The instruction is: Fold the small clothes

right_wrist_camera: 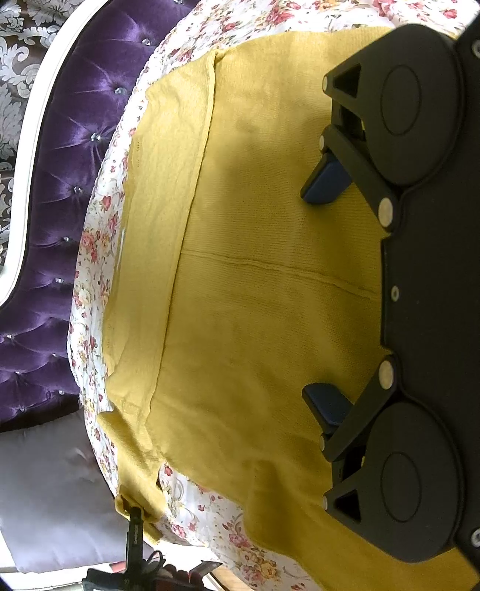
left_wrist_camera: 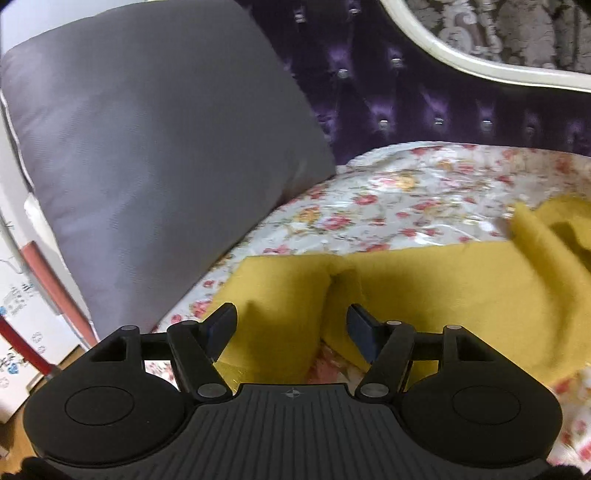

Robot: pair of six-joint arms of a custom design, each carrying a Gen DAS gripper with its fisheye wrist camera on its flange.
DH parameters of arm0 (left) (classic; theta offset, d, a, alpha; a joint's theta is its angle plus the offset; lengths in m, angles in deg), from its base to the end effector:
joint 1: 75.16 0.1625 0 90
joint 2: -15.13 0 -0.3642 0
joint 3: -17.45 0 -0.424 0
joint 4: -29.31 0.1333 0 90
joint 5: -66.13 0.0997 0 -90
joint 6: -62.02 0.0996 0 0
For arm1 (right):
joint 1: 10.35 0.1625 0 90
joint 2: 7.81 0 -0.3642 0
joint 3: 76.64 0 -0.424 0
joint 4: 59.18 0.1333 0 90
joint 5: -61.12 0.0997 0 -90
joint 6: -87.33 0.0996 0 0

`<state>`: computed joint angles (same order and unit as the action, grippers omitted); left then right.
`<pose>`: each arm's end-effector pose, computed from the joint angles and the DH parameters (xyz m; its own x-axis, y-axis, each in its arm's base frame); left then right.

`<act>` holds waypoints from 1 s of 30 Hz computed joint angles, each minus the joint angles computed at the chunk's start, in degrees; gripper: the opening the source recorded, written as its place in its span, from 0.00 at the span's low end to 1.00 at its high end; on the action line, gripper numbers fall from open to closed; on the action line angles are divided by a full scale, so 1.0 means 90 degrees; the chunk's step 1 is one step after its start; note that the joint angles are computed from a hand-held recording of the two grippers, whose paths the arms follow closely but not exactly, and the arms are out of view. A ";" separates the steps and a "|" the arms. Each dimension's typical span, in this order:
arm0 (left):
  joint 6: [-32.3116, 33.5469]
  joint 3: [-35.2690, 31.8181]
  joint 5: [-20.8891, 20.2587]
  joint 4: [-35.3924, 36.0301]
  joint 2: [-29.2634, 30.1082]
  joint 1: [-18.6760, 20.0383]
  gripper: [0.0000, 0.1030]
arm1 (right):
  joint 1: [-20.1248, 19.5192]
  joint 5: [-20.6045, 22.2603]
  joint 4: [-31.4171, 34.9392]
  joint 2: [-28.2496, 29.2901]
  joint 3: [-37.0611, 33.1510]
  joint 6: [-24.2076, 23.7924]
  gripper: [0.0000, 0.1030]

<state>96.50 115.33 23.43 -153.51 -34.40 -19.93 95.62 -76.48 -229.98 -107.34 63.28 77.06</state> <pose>-0.1934 -0.6407 0.1444 -0.4708 0.3020 -0.8289 0.8171 0.5037 -0.2806 0.1626 -0.3509 0.2604 -0.7301 0.1398 0.6688 -0.3452 0.7693 -0.5376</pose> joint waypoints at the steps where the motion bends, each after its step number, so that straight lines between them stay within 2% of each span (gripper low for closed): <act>1: 0.0012 -0.0087 0.0059 -0.0094 0.0080 0.0013 0.62 | 0.0007 -0.0014 -0.0001 0.0011 -0.0004 0.0006 1.00; 5: 0.0147 -0.0281 0.0222 -0.0233 0.0188 0.0049 0.62 | 0.0016 -0.0027 -0.0067 0.0047 0.0000 0.0027 1.00; 7: 0.0276 -0.0368 0.0206 -0.0166 0.0220 0.0056 0.44 | 0.0009 -0.0021 -0.0118 0.0051 0.0020 0.0003 1.00; 8: 0.0329 -0.0412 0.0174 -0.0159 0.0241 0.0057 0.16 | 0.0011 -0.0024 -0.0137 0.0056 0.0025 -0.0011 1.00; 9: 0.0306 -0.0451 0.0180 -0.0148 0.0258 0.0043 0.03 | 0.0010 -0.0017 -0.0149 0.0051 0.0031 -0.0014 1.00; 12: -0.0111 -0.0461 -0.0099 0.0171 0.0106 -0.0030 0.03 | -0.0018 0.0061 -0.0149 -0.0019 0.0058 -0.0004 1.00; 14: -0.0083 -0.0418 -0.0246 0.0100 0.0020 -0.0208 0.03 | -0.0042 0.0136 -0.0169 -0.0078 0.0088 0.0008 1.00; 17: -0.0078 -0.0322 -0.0717 -0.0008 -0.0138 -0.0562 0.03 | -0.0085 0.0261 -0.0247 -0.0181 0.0161 0.0003 1.00; 20: -0.0197 -0.0273 -0.1377 -0.0046 -0.0223 -0.0941 0.03 | -0.0111 0.0358 -0.0306 -0.0277 0.0227 0.0006 1.00; 25: -0.0559 -0.0333 -0.2458 0.0237 -0.0044 -0.1531 0.03 | -0.0242 0.0669 -0.0248 -0.0629 0.0365 0.0150 0.99; 30: -0.0800 -0.0261 -0.2933 0.0510 0.0451 -0.1911 0.05 | -0.0436 0.1033 -0.0059 -0.1085 0.0462 0.0493 0.99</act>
<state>89.31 112.98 -2.97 -148.91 -30.33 -37.12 91.70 -67.19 -230.51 -117.10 67.43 81.50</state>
